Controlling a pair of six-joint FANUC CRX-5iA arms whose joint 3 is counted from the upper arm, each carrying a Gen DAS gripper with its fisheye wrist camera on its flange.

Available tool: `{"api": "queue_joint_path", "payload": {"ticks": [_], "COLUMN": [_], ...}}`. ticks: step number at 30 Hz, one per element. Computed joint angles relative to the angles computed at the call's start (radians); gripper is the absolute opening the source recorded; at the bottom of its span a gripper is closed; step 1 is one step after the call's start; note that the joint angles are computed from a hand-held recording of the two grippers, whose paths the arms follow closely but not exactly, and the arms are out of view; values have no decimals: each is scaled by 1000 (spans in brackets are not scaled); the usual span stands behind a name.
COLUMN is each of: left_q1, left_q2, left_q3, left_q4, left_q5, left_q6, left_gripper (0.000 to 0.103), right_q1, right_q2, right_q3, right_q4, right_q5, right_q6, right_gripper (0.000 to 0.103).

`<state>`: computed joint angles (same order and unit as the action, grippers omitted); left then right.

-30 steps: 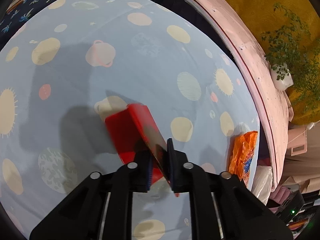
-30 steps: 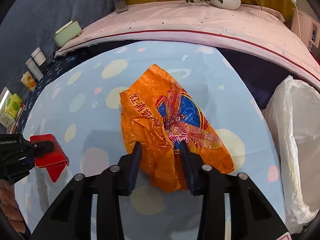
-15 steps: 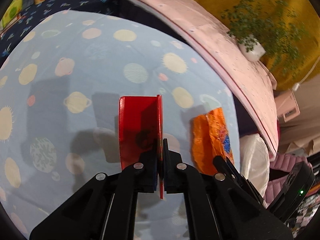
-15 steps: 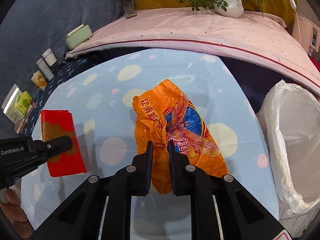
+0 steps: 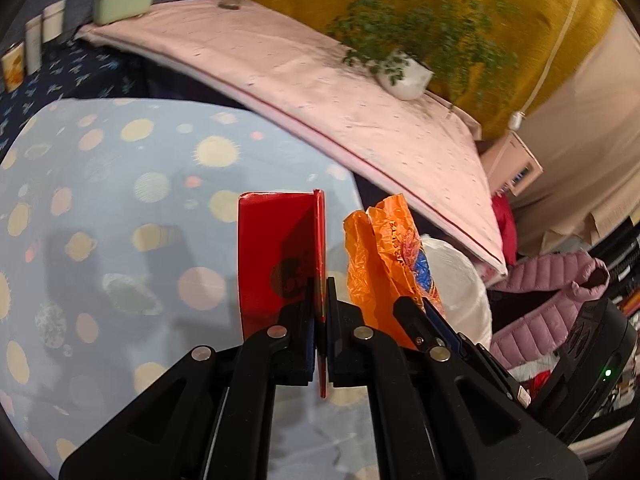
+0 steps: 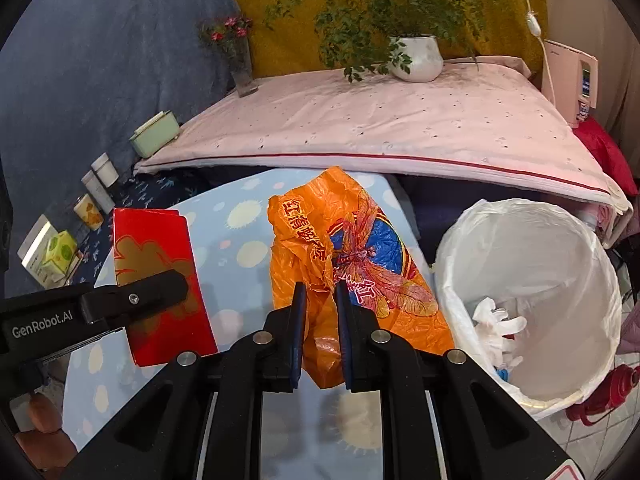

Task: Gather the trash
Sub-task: 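Carry the red packet and orange bag over the bin and open both tools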

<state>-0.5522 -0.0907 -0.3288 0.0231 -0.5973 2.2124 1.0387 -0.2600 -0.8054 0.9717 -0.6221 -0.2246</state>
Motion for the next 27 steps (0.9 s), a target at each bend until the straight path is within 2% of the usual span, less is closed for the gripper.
{"api": "queue_joint_path", "payload": {"ticks": [11,20,27], "left_q1": [-147,-219,-241], "left_q2": [140,265,342], "left_q3": [191,307,369], "left_q4": [-39,24,80], "left_q5": [-12,6,1], "left_q6": [-52,-181,-251], "left_gripper": [3,4,4], "right_q1": [-18,-65,-112], "right_q2": [-211,-357,-414], "right_q3": [-113,-196,-238], "right_q4": [4,-33,-65], "right_q5": [-128,-199,-203], "right_q6": [-53,-56,-50], "right_gripper": [14,14,14]}}
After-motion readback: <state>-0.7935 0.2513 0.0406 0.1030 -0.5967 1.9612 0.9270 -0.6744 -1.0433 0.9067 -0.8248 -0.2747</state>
